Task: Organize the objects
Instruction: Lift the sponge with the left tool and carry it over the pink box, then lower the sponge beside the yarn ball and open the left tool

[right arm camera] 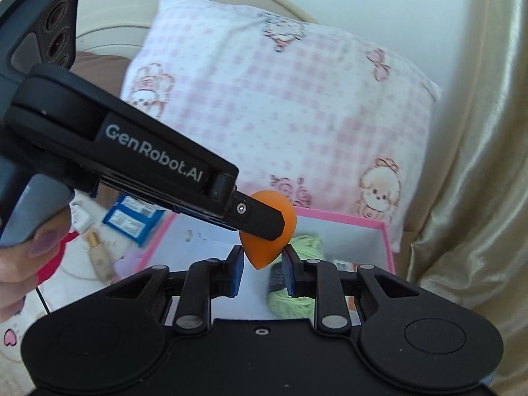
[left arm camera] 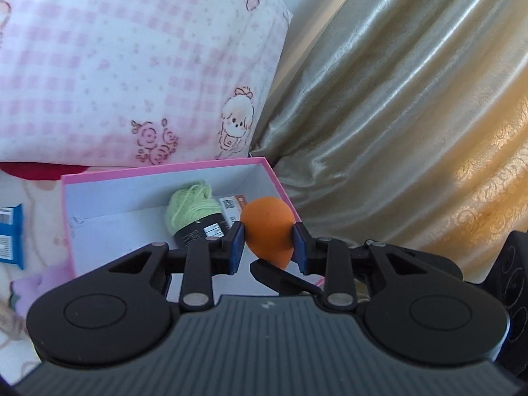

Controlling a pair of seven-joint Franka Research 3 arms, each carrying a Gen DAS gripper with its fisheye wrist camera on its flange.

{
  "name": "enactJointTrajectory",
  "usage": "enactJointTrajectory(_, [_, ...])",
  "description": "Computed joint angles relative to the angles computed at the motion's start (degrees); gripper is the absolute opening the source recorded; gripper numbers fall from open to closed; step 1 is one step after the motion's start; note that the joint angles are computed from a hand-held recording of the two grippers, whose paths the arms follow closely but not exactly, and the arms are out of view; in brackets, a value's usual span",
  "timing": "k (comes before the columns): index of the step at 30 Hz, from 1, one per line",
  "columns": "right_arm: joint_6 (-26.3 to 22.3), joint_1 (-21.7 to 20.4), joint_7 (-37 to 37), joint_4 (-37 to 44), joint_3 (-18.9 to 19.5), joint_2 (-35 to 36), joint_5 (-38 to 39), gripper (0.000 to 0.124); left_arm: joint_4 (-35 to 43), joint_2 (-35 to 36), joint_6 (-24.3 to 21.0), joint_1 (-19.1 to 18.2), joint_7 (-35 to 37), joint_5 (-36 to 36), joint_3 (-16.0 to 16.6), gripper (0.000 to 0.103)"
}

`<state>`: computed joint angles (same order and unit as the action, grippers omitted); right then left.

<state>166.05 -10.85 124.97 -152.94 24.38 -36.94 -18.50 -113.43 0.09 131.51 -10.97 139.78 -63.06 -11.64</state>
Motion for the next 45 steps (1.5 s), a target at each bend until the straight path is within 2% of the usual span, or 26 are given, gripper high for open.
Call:
enactJointTrajectory(7, [0.6, -3.8, 0.1, 1.5, -1.7, 7.3, -1.5, 0.029, 8.4, 11.4, 3.4, -1.0, -7.6, 4.9, -3.6, 0.031])
enactJointTrajectory(12, [-0.2, -6.0, 3.7, 4.8, -3.4, 14.1, -5.0, 0.027, 17.8, 20.9, 4.9, -1.6, -16.5, 12.4, -6.4, 0.030])
enactJointTrajectory(16, [0.4, -1.6, 2.4, 6.8, -10.2, 18.5, -3.1, 0.027, 19.1, 23.0, 9.2, -2.1, -18.6, 18.0, -8.3, 0.030])
enactJointTrajectory(19, [0.6, 2.3, -1.5, 7.6, -14.4, 20.9, -0.9, 0.027, 20.2, 24.6, 9.9, -1.6, -21.0, 21.7, -9.4, 0.030])
enactJointTrajectory(22, [0.3, 2.2, -2.0, 7.7, -14.3, 21.3, -3.9, 0.028, 22.6, 26.9, 7.6, 0.4, -21.6, 22.7, -11.4, 0.030])
enactJointTrajectory(29, [2.9, 3.0, -3.7, 7.7, -16.3, 23.1, -3.7, 0.029, 22.8, 27.3, 9.5, 0.8, -22.8, 26.6, -12.7, 0.030])
enactJointTrajectory(32, [3.7, 2.0, -1.9, 8.2, -15.7, 24.2, -5.4, 0.029, 23.1, 27.4, 9.6, 0.6, -24.0, 28.5, -12.7, 0.030])
enactJointTrajectory(35, [4.4, 3.0, -2.6, 8.0, -16.8, 24.3, -4.2, 0.029, 21.9, 26.2, 11.3, 0.8, -23.5, 29.5, -13.0, 0.034])
enactJointTrajectory(45, [4.1, 1.6, 0.6, 7.3, -16.0, 23.8, -4.5, 0.031, 17.8, 21.9, 11.0, 2.4, -22.6, 27.5, -12.9, 0.041])
